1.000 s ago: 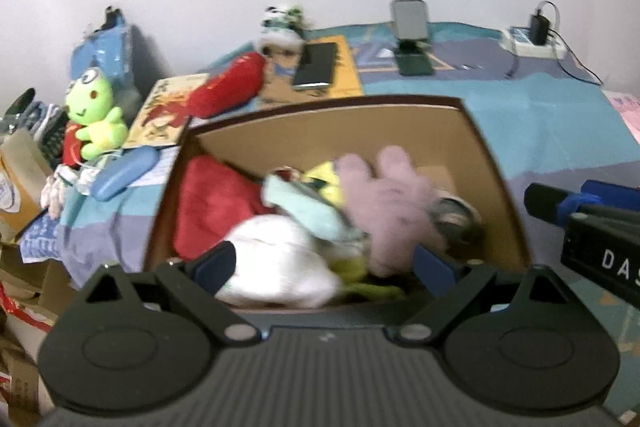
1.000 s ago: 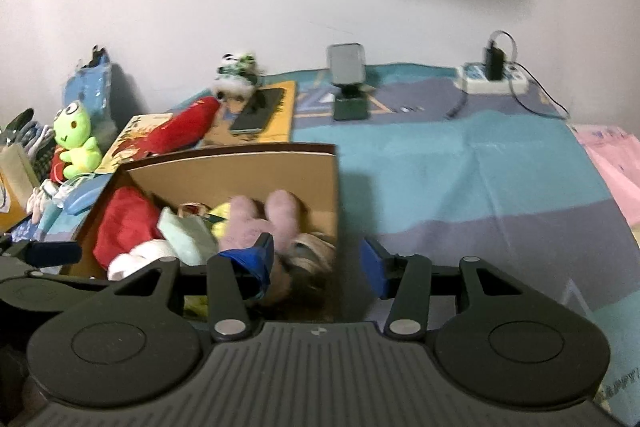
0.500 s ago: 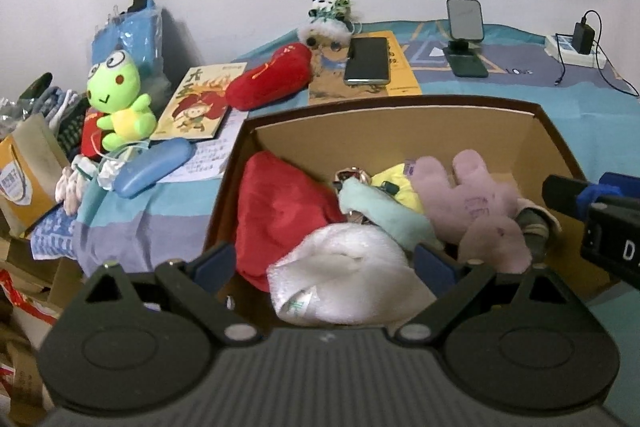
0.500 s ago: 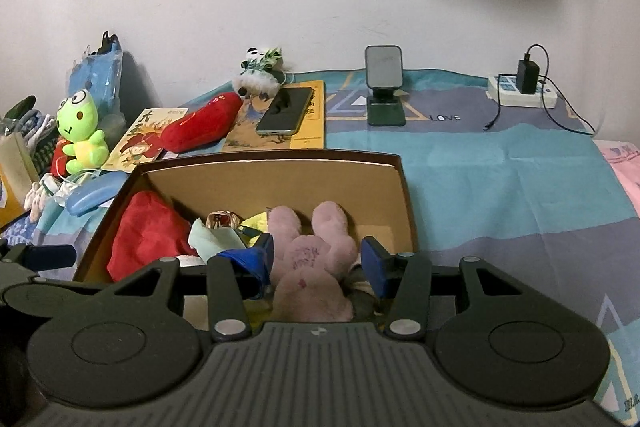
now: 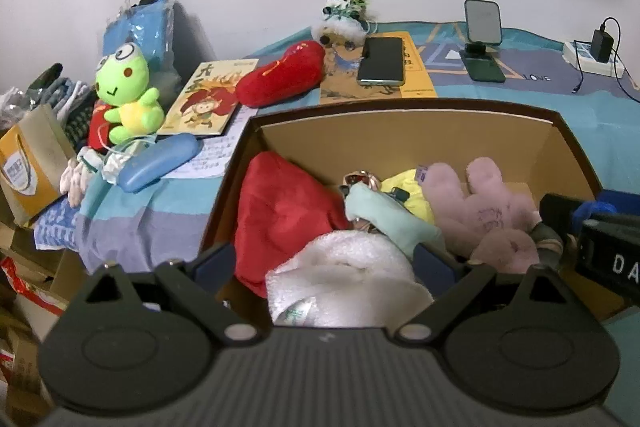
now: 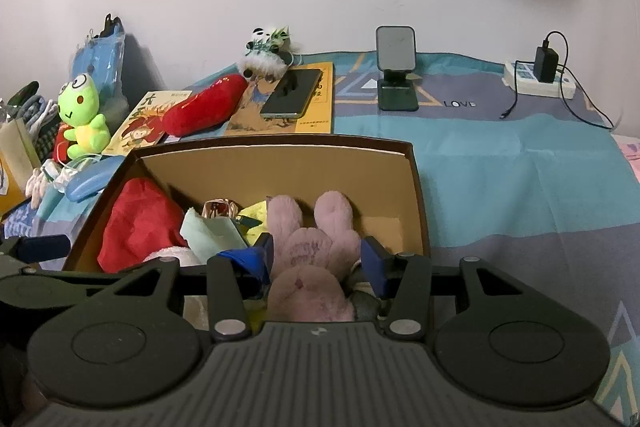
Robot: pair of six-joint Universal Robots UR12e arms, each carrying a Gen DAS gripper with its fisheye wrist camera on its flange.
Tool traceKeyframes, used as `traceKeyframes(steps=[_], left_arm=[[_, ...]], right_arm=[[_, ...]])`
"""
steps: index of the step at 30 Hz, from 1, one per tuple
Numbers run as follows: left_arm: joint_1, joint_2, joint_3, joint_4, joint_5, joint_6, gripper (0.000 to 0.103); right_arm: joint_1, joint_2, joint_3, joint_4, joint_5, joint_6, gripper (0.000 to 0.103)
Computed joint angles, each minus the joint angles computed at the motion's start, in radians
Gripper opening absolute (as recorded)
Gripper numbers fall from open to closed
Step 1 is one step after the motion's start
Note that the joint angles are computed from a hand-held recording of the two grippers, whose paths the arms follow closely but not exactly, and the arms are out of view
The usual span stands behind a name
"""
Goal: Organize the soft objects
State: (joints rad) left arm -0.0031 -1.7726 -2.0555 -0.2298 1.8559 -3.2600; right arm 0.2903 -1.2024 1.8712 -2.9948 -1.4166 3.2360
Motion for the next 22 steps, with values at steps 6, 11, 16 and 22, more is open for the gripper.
traceKeyframes(steps=[6,11,16,22], left_arm=[[-0.002,0.001,0.0,-0.009,-0.007,-0.005,0.094],[-0.002,0.004,-0.008,0.0,-0.016,0.003,0.094],[0.01,0.009,-0.028,0.051,-0.059,0.021,0.094],[0.007,0.011,-0.039,0.089,-0.037,0.028,0.094]], right_arm=[[-0.003,-0.001,0.002,-0.005,0.009,-0.004,0.032],[0.002,-0.005,0.01,-0.02,-0.007,-0.007,0.032],[0.007,-0.009,0.021,-0.031,-0.023,0.003,0.033],[0.012,-0.016,0.033,-0.052,-0.051,0.013,0.032]])
